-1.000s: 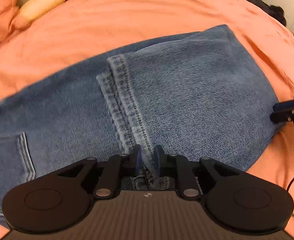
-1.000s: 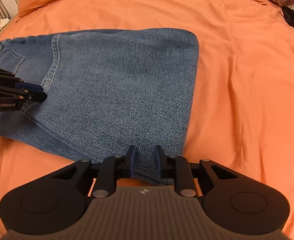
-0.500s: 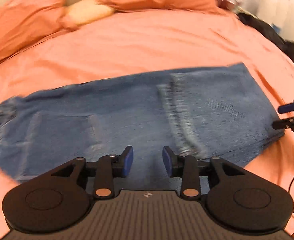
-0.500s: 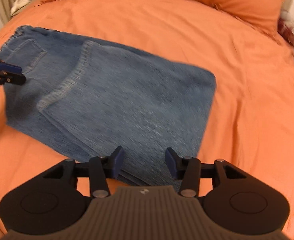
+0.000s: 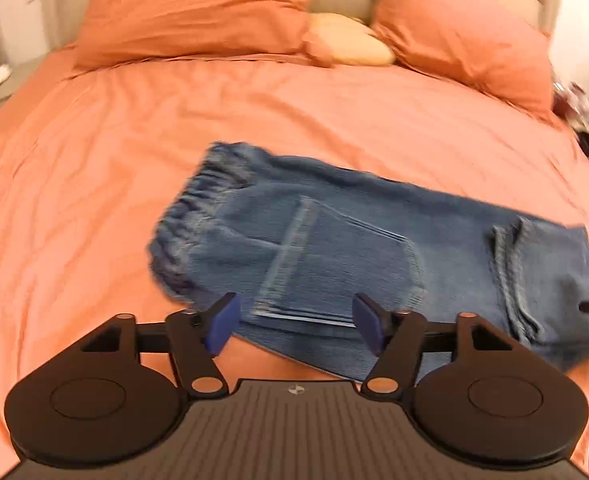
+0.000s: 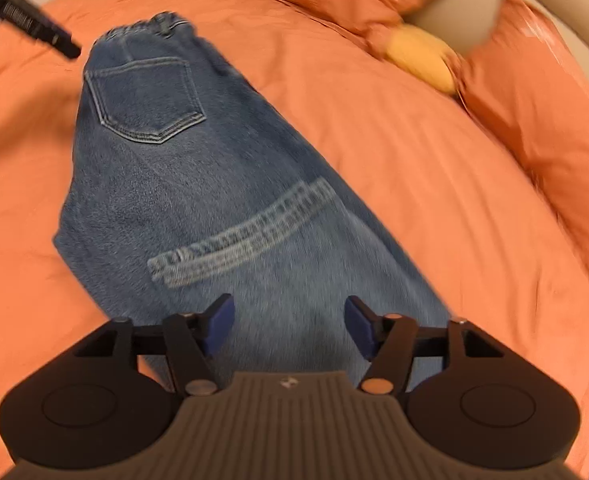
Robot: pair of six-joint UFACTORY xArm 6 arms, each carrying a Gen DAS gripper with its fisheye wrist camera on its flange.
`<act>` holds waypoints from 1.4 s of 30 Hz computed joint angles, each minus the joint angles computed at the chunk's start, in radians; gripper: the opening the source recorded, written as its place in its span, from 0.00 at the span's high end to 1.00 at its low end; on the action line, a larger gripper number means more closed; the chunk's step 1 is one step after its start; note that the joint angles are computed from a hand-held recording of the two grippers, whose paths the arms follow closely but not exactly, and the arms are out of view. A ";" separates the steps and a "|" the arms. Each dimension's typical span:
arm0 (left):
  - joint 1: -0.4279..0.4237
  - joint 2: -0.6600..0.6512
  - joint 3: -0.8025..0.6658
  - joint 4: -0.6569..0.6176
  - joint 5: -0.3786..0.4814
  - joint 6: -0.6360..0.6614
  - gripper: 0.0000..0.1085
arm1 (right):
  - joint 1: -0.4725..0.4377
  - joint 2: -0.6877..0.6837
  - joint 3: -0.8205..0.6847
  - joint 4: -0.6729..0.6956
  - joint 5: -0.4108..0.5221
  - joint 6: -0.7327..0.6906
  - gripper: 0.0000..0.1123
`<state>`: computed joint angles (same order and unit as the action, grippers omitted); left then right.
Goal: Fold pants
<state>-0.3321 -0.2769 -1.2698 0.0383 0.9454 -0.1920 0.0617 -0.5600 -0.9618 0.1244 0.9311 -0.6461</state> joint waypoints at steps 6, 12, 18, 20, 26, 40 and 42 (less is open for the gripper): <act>0.113 -0.006 0.093 -0.081 -0.109 -0.085 0.26 | 0.044 0.106 -0.047 -0.045 -0.036 -0.016 0.42; 0.182 0.036 0.148 -0.245 -0.180 -0.111 0.23 | 0.073 0.236 -0.130 -0.077 -0.013 -0.043 0.42; 0.205 0.072 0.188 -0.414 -0.265 -0.030 0.17 | 0.077 0.332 -0.200 -0.070 0.040 -0.074 0.42; 0.203 0.088 0.188 -0.449 -0.280 -0.005 0.16 | 0.065 0.365 -0.241 -0.048 0.075 -0.071 0.41; 0.196 0.123 0.187 -0.484 -0.327 0.013 0.13 | 0.058 0.408 -0.289 -0.029 0.109 -0.045 0.40; 0.168 0.105 0.154 -0.381 -0.331 -0.023 0.47 | 0.063 0.491 -0.346 -0.016 0.094 0.058 0.33; 0.152 0.088 0.148 -0.352 -0.349 -0.014 0.47 | 0.063 0.488 -0.337 -0.011 0.082 0.051 0.33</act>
